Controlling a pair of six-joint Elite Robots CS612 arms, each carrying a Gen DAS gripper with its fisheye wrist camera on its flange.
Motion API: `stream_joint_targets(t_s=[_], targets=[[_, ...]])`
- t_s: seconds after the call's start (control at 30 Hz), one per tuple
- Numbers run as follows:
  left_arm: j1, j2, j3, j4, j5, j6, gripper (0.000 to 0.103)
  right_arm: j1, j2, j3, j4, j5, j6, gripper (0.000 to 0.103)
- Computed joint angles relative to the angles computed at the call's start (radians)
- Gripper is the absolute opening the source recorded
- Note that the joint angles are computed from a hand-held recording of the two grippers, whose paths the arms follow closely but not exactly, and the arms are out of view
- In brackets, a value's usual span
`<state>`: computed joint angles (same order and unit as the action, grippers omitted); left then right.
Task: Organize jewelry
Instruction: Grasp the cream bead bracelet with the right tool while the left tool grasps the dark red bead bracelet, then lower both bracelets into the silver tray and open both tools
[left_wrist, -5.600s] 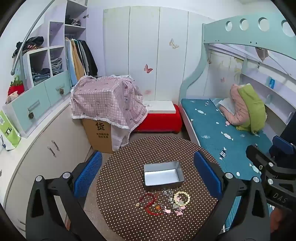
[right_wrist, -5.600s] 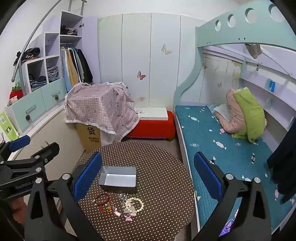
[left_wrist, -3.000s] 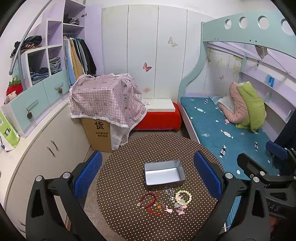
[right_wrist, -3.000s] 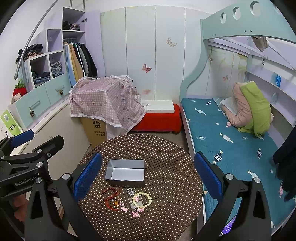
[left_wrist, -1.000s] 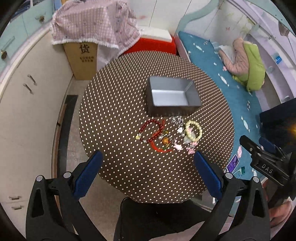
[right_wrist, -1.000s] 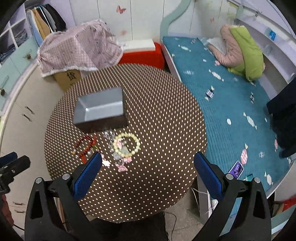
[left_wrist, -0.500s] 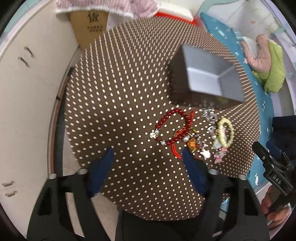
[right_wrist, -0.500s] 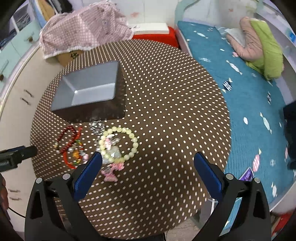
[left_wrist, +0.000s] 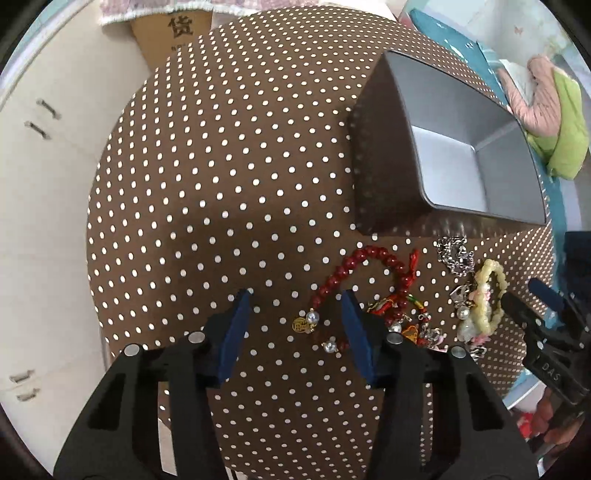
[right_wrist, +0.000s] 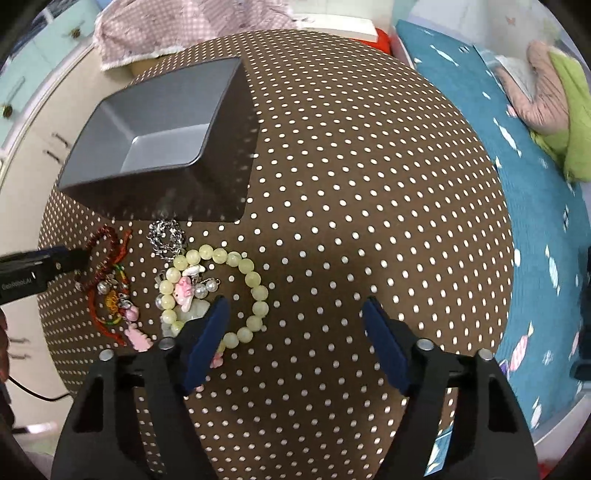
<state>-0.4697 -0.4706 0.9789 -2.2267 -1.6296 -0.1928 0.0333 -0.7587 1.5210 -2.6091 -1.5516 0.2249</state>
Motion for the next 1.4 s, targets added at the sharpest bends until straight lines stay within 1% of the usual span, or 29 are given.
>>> stream_joint_targets(t_s=[0.07,0.13,0.2,0.27,0.33,0.43,0.5,0.73,0.83,0.97,1.0,1.07,1.1,1.13,1.4], targets=[[-0.009,0.001,0.003,0.003,0.036,0.022,0.051,0.007,0.011,-0.013,0.02,-0.038,-0.029,0.06],[-0.02,0.001,0.004,0.02,0.082,0.025,0.051,0.006,0.012,-0.001,-0.028,-0.038,-0.036,0.057],[-0.023,0.003,0.003,0.021,0.089,0.005,0.047,0.007,0.01,0.009,-0.053,-0.034,-0.055,0.045],[-0.019,0.005,0.004,0.008,0.085,-0.004,0.026,0.008,0.009,0.009,-0.064,-0.028,-0.089,0.015],[-0.013,0.004,0.002,0.018,0.065,-0.015,0.008,0.005,0.01,0.001,-0.05,-0.024,-0.088,0.009],[0.007,0.005,-0.013,0.038,0.014,-0.048,0.007,-0.01,0.009,0.005,-0.049,0.03,-0.049,0.008],[0.015,0.0,-0.005,0.017,-0.012,-0.059,0.007,-0.023,0.005,0.005,-0.037,0.058,-0.024,0.008],[0.04,-0.036,0.032,-0.059,-0.106,-0.075,0.007,-0.066,-0.023,0.023,-0.085,0.137,0.014,0.008],[0.048,-0.056,0.041,-0.082,-0.123,-0.06,0.007,-0.075,-0.032,0.022,-0.104,0.144,0.013,0.008],[0.05,-0.077,0.053,-0.112,-0.137,-0.057,0.007,-0.065,-0.061,0.047,-0.146,0.148,0.027,0.008],[0.05,-0.082,0.053,-0.115,-0.134,-0.06,0.007,-0.054,-0.071,0.056,-0.159,0.142,0.035,0.008],[0.05,-0.095,0.063,-0.137,-0.136,-0.063,0.007,-0.048,-0.076,0.056,-0.176,0.133,0.036,0.008],[0.044,-0.115,0.101,-0.167,-0.134,-0.07,0.007,-0.039,-0.08,0.06,-0.185,0.129,0.045,0.008],[0.037,-0.111,0.1,-0.182,-0.133,-0.078,0.007,-0.041,-0.084,0.06,-0.193,0.132,0.047,0.008],[0.037,-0.134,0.097,-0.302,-0.168,-0.07,0.007,-0.034,-0.091,0.048,-0.262,0.144,0.032,0.008]])
